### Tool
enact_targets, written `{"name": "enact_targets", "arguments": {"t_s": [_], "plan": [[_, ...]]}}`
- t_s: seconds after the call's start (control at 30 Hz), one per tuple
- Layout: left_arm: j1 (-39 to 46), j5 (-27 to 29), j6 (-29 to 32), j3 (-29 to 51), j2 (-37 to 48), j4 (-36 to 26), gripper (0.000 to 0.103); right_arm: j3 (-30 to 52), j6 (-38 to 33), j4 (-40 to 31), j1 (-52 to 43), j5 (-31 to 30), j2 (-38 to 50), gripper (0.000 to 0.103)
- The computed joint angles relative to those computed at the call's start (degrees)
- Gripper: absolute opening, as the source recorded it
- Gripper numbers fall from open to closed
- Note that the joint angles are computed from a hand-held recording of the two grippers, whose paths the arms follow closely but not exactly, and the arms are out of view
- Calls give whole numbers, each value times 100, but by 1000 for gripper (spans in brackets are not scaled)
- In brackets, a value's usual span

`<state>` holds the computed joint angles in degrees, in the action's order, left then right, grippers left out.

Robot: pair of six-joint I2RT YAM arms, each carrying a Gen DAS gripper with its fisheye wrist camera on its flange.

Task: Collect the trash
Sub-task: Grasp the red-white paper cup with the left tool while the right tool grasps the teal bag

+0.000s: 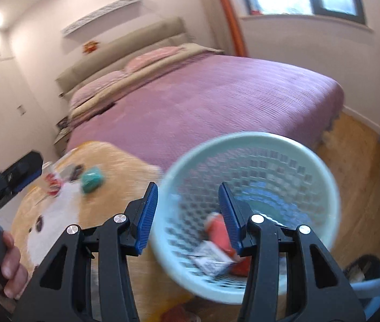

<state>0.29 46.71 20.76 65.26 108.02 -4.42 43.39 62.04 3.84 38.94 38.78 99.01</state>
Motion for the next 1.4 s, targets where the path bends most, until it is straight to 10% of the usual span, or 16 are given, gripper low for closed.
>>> {"name": "enact_targets", "arguments": {"t_s": [0.47, 0.83, 1.1, 1.4], "plan": [[1515, -513, -292, 3149, 2006, -791, 82, 4167, -1540, -499, -177, -725, 3086, 44], [1214, -762, 303, 5967, 3773, -2957, 50, 5312, -1577, -1038, -607, -1289, 4002, 54], [1399, -524, 740, 4647, 3135, -2457, 9, 5218, -1633, -939, -616, -1442, 3968, 55], [1576, -341, 1711, 2927, 2238, -1844, 8, 4808, -1556, -648, -583, -1318, 3733, 55]]}}
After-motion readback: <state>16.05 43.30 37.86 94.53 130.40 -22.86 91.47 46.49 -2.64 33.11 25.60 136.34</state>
